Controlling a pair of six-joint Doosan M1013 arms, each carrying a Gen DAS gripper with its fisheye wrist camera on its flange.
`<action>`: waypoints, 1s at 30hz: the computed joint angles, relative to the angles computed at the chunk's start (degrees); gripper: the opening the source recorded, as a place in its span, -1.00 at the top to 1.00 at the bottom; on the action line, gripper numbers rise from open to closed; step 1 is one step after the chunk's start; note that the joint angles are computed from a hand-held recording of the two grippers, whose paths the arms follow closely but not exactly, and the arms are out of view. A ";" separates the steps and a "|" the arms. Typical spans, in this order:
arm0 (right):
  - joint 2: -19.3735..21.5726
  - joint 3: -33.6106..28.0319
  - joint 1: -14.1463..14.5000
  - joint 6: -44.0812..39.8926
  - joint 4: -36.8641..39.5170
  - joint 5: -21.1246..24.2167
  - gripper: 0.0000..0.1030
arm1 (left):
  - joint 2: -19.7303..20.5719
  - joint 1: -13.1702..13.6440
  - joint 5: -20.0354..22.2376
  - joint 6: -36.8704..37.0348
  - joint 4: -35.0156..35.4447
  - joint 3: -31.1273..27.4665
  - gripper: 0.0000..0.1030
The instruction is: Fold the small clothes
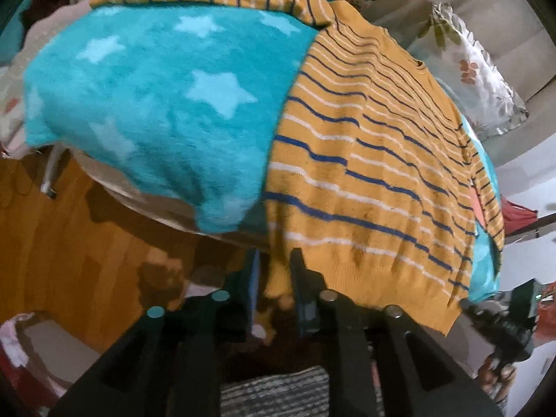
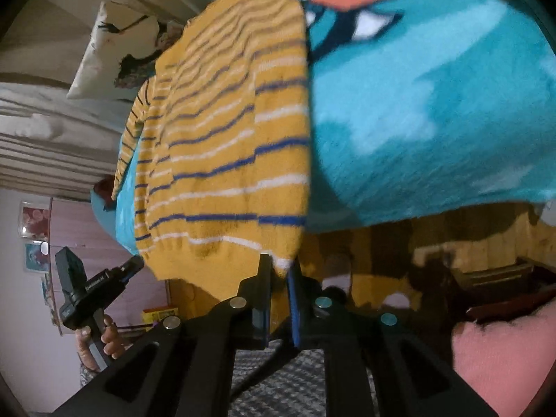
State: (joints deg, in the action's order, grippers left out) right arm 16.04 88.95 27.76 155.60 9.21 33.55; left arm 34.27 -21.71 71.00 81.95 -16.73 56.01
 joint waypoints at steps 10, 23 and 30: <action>-9.88 10.72 -2.52 54.29 -42.52 4.64 0.11 | -0.80 -1.15 -2.29 -0.44 2.61 -2.46 0.07; -12.64 18.27 -9.80 77.19 -54.67 2.09 0.74 | 3.31 -2.90 3.30 -0.59 4.29 -10.52 0.05; -12.85 11.53 -11.81 58.31 -47.69 15.41 0.89 | 6.60 -1.81 4.41 -1.55 2.50 -15.70 0.04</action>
